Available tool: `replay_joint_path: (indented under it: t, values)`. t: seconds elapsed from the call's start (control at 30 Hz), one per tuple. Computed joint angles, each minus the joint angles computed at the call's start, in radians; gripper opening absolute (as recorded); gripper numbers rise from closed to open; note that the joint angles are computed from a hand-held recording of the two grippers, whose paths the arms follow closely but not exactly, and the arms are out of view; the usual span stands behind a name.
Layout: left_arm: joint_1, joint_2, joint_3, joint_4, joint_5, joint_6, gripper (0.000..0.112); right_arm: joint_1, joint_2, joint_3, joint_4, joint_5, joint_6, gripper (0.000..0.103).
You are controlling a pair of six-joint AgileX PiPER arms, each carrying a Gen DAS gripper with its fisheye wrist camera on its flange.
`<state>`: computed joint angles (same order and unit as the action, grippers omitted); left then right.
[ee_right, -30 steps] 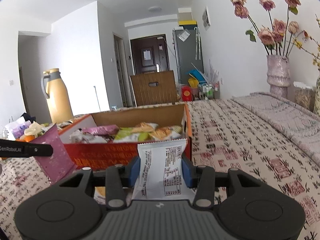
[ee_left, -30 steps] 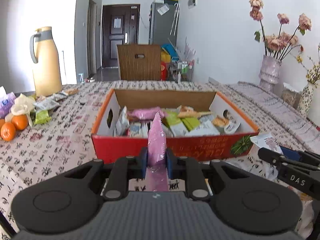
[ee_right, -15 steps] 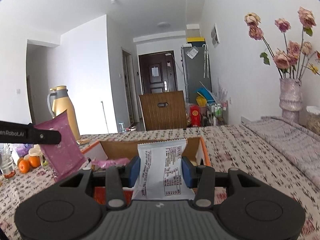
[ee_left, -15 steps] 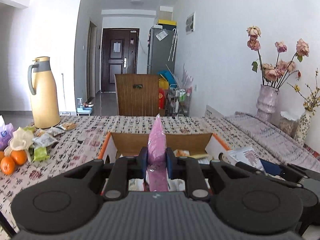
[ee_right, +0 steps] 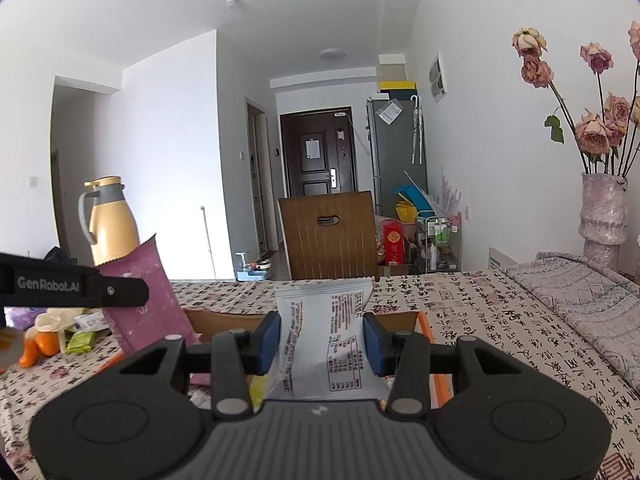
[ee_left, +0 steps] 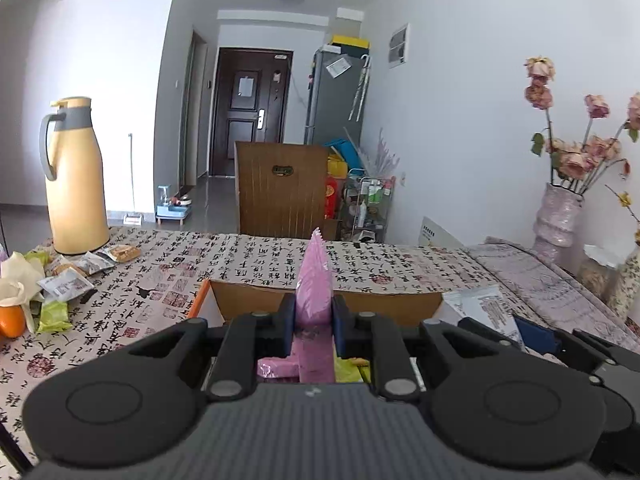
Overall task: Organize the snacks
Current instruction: 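Carry both held packets up and over the cardboard box, then open both grippers to drop the packets into the box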
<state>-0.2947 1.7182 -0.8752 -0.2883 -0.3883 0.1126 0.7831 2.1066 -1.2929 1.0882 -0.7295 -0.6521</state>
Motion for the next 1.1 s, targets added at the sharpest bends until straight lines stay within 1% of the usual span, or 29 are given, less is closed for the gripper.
replay_joint_path:
  t: [0.1,0.23,0.33,0.47,0.53,0.6,0.63,0.67,0.7,0.73,0.77,0.8,0.83,0.87,0.9,1.0,1.1]
  values:
    - [0.015,0.051,-0.032,0.030,0.001,-0.033,0.019,-0.022,0.028,-0.031,-0.002,0.019,0.010,0.043]
    - [0.038,0.097,-0.060,0.113,0.021,-0.112,0.019,-0.036,0.058,-0.044,-0.025,0.032,0.041,0.043]
    - [0.048,0.112,-0.068,0.150,0.032,-0.145,0.019,-0.046,0.075,-0.063,-0.009,0.071,0.018,0.043]
    - [0.046,0.124,-0.076,0.123,0.041,-0.116,0.019,-0.047,0.083,-0.069,0.008,0.095,-0.005,0.044]
    - [0.040,0.126,-0.080,0.072,0.046,-0.072,0.020,-0.045,0.082,-0.068,0.019,0.089,-0.013,0.047]
    - [0.038,0.125,-0.081,0.025,0.045,-0.035,0.035,-0.041,0.078,-0.059,0.022,0.076,-0.007,0.048]
    - [0.038,0.123,-0.076,0.020,0.038,-0.035,0.051,-0.040,0.075,-0.053,0.021,0.071,-0.002,0.050]
    - [0.035,0.121,-0.070,-0.014,0.025,-0.008,0.068,-0.042,0.073,-0.052,0.020,0.072,-0.001,0.056]
    - [0.027,0.118,-0.063,-0.071,0.006,0.042,0.075,-0.042,0.071,-0.046,0.016,0.069,0.008,0.065]
    - [0.019,0.116,-0.057,-0.113,-0.012,0.078,0.086,-0.042,0.069,-0.043,0.013,0.067,0.013,0.071]
    - [0.012,0.113,-0.050,-0.151,-0.027,0.109,0.095,-0.041,0.068,-0.038,0.008,0.062,0.021,0.081]
    - [0.008,0.110,-0.048,-0.178,-0.035,0.131,0.100,-0.040,0.068,-0.036,0.006,0.055,0.025,0.088]
    - [0.005,0.107,-0.042,-0.194,-0.049,0.141,0.103,-0.037,0.067,-0.032,0.004,0.044,0.029,0.091]
    - [0.000,0.105,-0.039,-0.217,-0.059,0.158,0.103,-0.036,0.067,-0.031,0.004,0.038,0.033,0.099]
    - [0.000,0.104,-0.040,-0.223,-0.056,0.164,0.103,-0.035,0.068,-0.031,0.008,0.033,0.034,0.103]
    - [-0.003,0.109,-0.050,-0.255,-0.050,0.194,0.103,-0.033,0.071,-0.036,0.035,0.030,0.011,0.103]
    - [-0.005,0.111,-0.051,-0.264,-0.048,0.206,0.103,-0.031,0.072,-0.036,0.029,0.032,0.009,0.103]
